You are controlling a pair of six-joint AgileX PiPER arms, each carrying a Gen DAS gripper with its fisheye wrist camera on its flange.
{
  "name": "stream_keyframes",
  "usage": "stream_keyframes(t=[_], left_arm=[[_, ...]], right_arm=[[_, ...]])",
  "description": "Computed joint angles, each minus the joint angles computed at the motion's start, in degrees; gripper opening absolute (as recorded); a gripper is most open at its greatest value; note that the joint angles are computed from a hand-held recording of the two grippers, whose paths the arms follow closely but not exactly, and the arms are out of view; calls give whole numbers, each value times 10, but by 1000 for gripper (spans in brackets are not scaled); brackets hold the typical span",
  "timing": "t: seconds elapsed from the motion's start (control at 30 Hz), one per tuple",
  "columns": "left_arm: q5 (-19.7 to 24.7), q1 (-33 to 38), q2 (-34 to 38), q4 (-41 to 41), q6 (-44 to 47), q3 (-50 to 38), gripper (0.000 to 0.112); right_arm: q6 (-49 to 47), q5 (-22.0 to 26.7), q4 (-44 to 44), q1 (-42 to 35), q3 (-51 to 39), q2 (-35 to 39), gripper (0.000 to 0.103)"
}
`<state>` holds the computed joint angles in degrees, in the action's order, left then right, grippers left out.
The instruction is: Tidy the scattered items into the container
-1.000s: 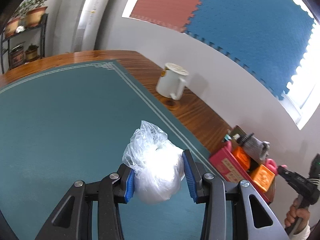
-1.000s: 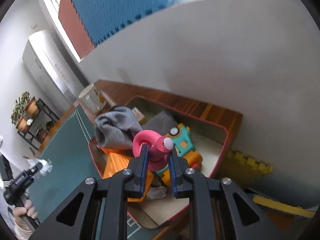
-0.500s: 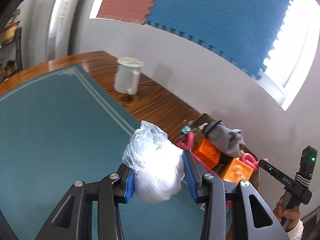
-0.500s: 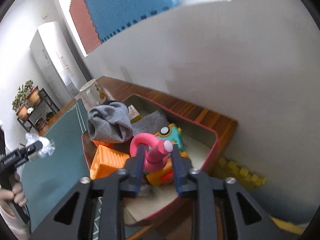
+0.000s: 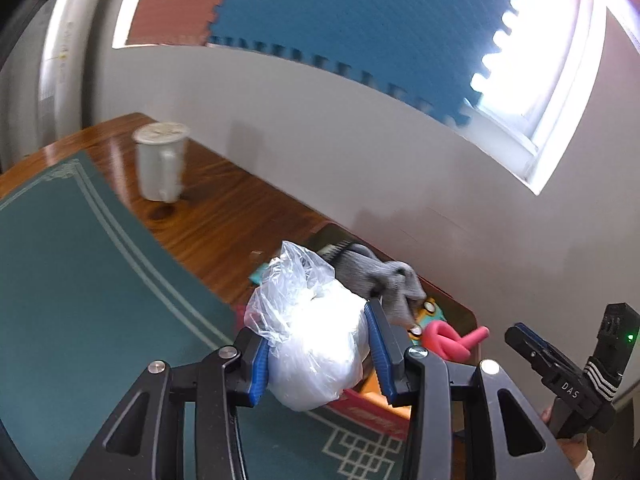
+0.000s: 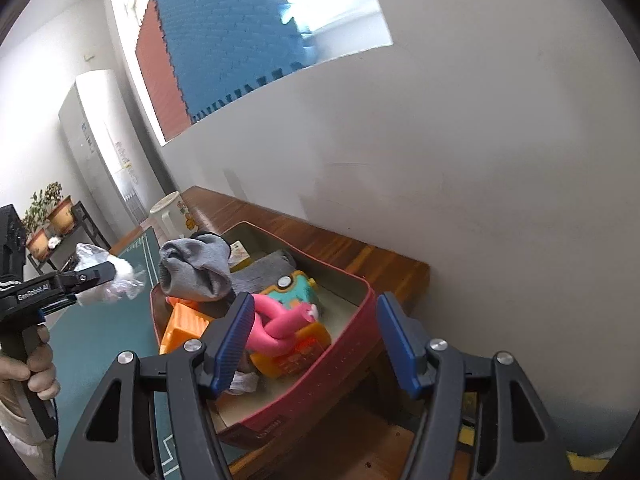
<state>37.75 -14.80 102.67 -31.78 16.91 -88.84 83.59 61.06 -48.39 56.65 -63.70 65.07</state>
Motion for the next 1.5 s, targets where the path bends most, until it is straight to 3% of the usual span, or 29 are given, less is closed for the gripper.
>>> stream_keyframes(t=[0.07,0.17,0.33,0.57,0.93,1.1,1.2,1.37,1.43,1.5], left_arm=[[28,-11,27,0,5,-34,47],[56,-19,51,5,1,-61,69],[39,-29,53,61,-40,-61,69],[29,-4,46,56,-40,-40,69],[15,37,3,23,-8,22,69],[16,59,-17,-4,16,50,69],[16,77,-35,-25,45,73,69],[19,105,-58,-55,85,107,69],[22,118,-65,-67,100,119,69],[24,129,-69,-77,112,129,69]], right_arm=[[7,-2,-2,1,8,-6,67],[14,3,-8,7,14,-8,67],[16,23,-24,28,8,2,67],[29,32,-47,78,-5,17,69],[1,-79,-9,151,-54,95,69],[-47,-154,73,124,-84,161,69],[-82,-168,118,105,-116,212,69],[-126,-168,179,71,-160,275,60],[-141,-157,196,63,-174,293,42],[-152,-150,209,58,-181,302,35]])
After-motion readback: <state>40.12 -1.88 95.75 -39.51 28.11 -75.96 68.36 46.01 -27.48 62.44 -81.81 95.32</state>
